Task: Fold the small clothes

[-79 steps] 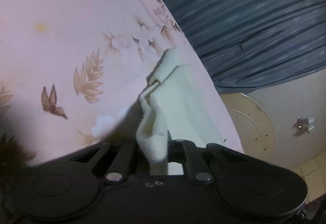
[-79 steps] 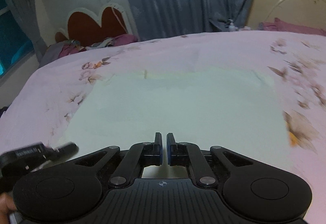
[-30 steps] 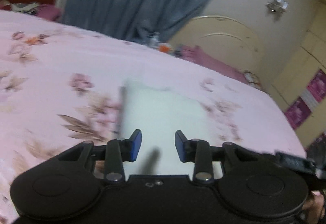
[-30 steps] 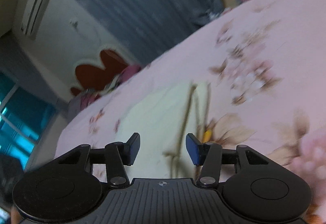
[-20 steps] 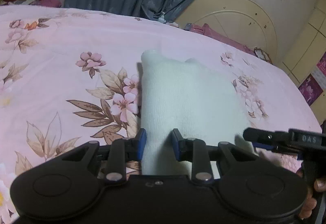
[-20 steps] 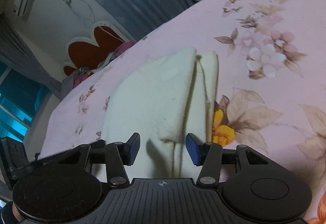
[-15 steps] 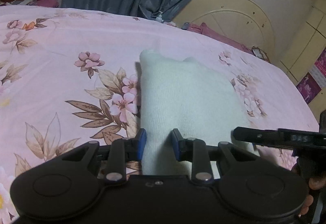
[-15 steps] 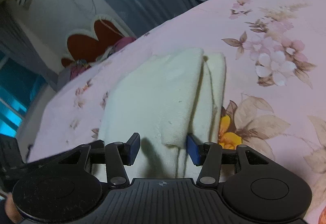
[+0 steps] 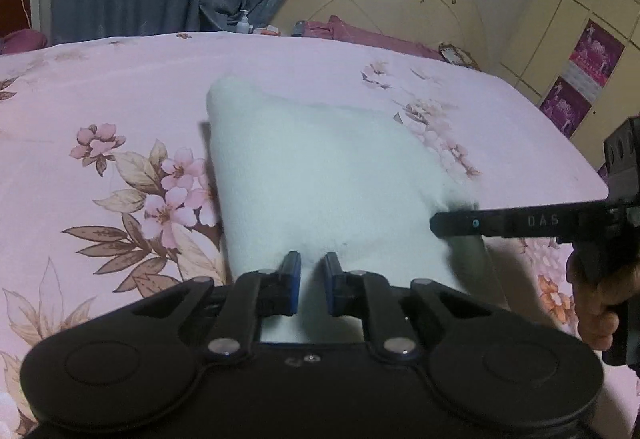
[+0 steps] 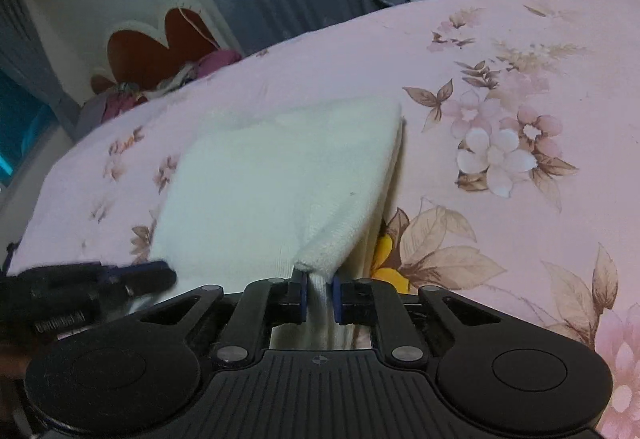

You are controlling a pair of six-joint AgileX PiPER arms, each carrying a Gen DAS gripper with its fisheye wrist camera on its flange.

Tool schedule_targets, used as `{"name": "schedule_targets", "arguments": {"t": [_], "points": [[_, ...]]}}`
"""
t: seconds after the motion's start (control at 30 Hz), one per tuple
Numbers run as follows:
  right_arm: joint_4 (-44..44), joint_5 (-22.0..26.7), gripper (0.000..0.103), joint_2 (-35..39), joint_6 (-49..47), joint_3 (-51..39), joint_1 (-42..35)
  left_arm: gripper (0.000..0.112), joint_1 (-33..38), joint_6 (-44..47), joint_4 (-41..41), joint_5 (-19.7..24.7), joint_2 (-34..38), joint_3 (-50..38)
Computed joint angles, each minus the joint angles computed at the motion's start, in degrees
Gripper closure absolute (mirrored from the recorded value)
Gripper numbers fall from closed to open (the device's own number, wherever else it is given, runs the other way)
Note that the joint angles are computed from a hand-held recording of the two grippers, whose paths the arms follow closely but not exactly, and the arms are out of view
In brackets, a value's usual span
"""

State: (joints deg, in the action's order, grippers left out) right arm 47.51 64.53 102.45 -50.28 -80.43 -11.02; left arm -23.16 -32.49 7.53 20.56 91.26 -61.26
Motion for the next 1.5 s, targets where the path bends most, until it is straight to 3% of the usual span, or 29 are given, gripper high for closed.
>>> {"name": "schedule_targets", "arguments": {"t": [0.17, 0.27, 0.43, 0.53, 0.57, 0.63, 0.73, 0.83, 0.9, 1.0, 1.1, 1.23, 1.27, 1.33, 1.4, 1.5], "points": [[0.5, 2.7, 0.091, 0.9, -0.2, -2.2, -1.3, 0.096, 2.1, -0.3, 0.5, -6.1, -1.2, 2.4], [3.8, -0.6, 0.063, 0.3, 1.0, -3.1, -2.7, 0.094, 4.3, 2.6, -1.0, -7.3, 1.4, -1.2], [2.2, -4.8, 0.065, 5.8, 4.1, -11.9, 2.6, 0.094, 8.4, 17.5, -14.2, -6.5, 10.6, -12.4], [-8.2, -8.2, 0.068, 10.5, 6.4, -15.6, 8.1, 0.091, 8.6, 11.0, -6.5, 2.1, 17.9, -20.9], [-9.9, -8.3, 0.067, 11.8, 8.6, -16.6, 8.4, 0.091, 8.7, 7.1, -5.1, 3.0, 18.2, -21.6], [-8.3, -5.3, 0.067, 13.3, 11.7, -19.1, 6.9, 0.094, 7.9, 4.8, -2.5, 0.2, 16.3, -19.4], [-4.2, -11.3, 0.068, 7.9, 4.5, -12.1, 6.6, 0.093, 7.4, 10.4, -5.3, -6.8, 15.2, -16.6], [0.4, -12.0, 0.068, 7.5, 0.8, -11.7, 7.2, 0.089, 7.7, 15.2, -9.4, -1.3, 20.4, -24.1], [-4.6, -11.2, 0.068, 9.8, 4.3, -15.3, 9.7, 0.087, 8.3, 15.6, -10.1, 6.5, 25.2, -31.6], [-13.2, -13.5, 0.068, 10.9, 10.1, -16.2, 12.2, 0.09, 8.4, 16.9, -10.4, 12.0, 25.8, -35.9], [-11.0, -14.5, 0.068, 8.6, 7.6, -12.8, 11.0, 0.084, 7.2, 12.1, -1.7, 7.9, 23.7, -31.2], [-12.0, -17.5, 0.068, 9.9, 10.3, -13.7, 12.5, 0.082, 9.0, 8.3, -4.7, 2.9, 24.6, -30.4], [-12.1, -18.5, 0.068, 9.7, 10.8, -13.9, 13.1, 0.082, 8.8, 6.9, -3.0, 4.1, 25.3, -32.1], [-15.2, -18.6, 0.068, 11.3, 13.1, -16.1, 14.4, 0.082, 8.5, 8.1, -3.7, 10.6, 28.7, -38.0], [-15.8, -18.5, 0.068, 12.6, 14.0, -17.5, 14.8, 0.082, 7.4, 3.4, 1.6, 12.6, 28.8, -39.3], [-14.2, -19.6, 0.068, 9.9, 13.8, -15.3, 14.3, 0.084, 5.6, -4.2, 10.7, 6.0, 23.8, -31.9]]}}
